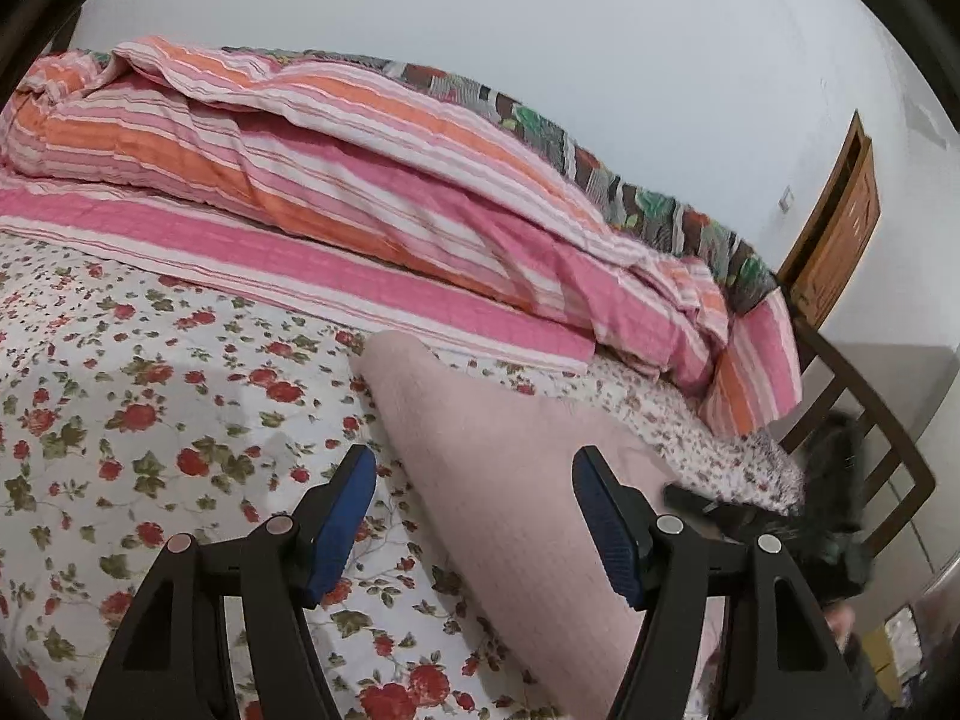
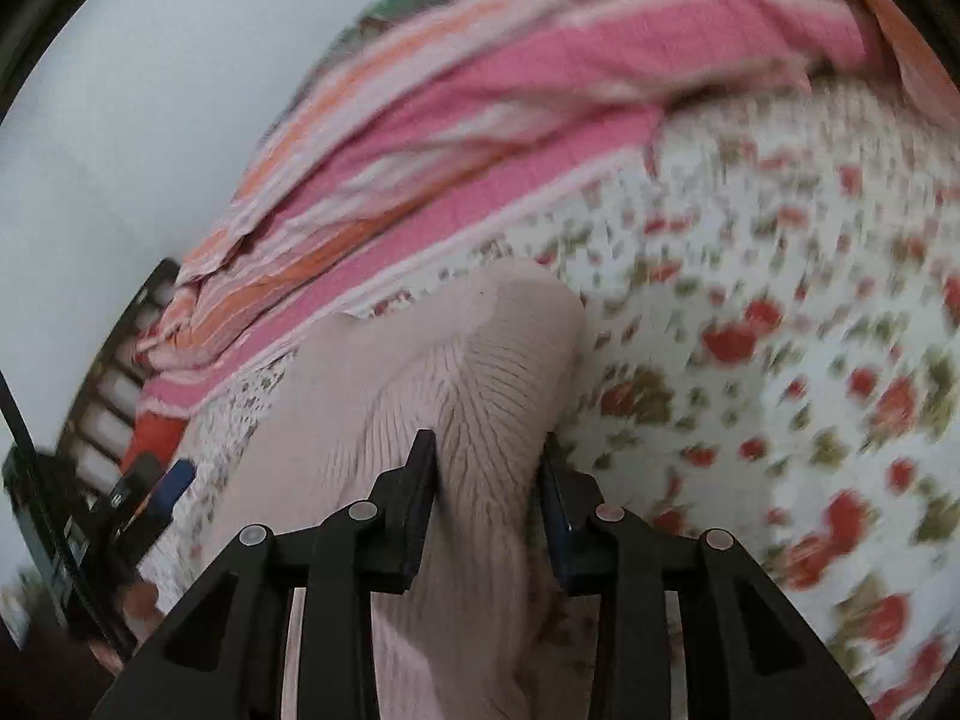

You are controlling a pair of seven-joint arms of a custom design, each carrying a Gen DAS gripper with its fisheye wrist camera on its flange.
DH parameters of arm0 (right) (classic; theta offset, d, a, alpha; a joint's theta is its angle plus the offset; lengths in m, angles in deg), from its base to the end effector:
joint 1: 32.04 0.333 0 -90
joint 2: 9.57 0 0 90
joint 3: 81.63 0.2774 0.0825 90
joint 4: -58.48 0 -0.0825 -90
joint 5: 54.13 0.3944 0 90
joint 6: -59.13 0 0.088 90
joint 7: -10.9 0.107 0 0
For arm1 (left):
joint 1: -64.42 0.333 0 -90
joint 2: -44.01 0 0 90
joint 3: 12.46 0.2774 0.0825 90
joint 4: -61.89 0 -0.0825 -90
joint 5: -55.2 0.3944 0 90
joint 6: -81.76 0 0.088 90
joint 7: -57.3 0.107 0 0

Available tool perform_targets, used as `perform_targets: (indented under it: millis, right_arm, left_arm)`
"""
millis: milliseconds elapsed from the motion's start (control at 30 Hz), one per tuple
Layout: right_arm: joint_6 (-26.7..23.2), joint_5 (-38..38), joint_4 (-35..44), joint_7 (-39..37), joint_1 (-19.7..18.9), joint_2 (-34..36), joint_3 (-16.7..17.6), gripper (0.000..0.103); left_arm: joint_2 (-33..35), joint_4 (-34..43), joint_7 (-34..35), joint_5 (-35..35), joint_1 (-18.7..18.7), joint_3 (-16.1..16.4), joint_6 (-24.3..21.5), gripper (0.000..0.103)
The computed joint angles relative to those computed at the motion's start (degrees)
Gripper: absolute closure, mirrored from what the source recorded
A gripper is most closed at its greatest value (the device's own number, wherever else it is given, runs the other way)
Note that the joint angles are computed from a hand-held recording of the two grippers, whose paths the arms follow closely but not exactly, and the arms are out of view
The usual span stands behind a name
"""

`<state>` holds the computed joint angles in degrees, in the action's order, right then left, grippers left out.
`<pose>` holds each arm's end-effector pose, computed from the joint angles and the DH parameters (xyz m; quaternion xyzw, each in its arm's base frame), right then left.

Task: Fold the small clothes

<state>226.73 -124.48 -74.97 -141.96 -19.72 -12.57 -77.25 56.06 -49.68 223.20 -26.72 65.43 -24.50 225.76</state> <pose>0.4898 0.2089 0.3570 -0.4219 0.8160 -0.1797 0.3518 0.6191 -0.1080 0.3642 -0.4767 0.7189 -0.5056 0.0169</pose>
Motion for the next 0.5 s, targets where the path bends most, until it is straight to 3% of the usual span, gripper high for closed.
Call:
perform_targets:
  millis: [100, 233, 300, 400, 500]
  right_arm:
    - [-6.37, 3.07, 2.38, -10.15, 1.32, -0.20, 0.98, 0.058]
    - [-2.33, 3.38, 3.81, -12.67, 0.73, 1.87, -0.47, 0.058]
    - [1.25, -3.31, 3.82, -5.17, 0.12, 2.52, -1.28, 0.058]
    - [2.12, -13.81, 3.68, 6.14, 0.16, 2.44, -1.48, 0.055]
    - [3.34, -24.85, 3.53, 18.15, 0.04, 2.44, -1.75, 0.055]
  left_arm:
    - [1.62, 1.28, -2.65, 2.78, -0.66, -0.23, 0.75, 0.037]
    - [3.65, 3.04, -7.54, 6.68, 0.10, -0.55, -2.27, 0.037]
    - [3.37, 2.40, -7.09, 6.91, 0.81, -0.88, -3.64, 0.037]
    - [1.53, -0.35, -4.20, 6.35, 1.64, -0.93, -5.77, 0.037]
    - [-1.65, -4.80, -1.44, 6.03, 1.19, -0.38, -5.12, 0.039]
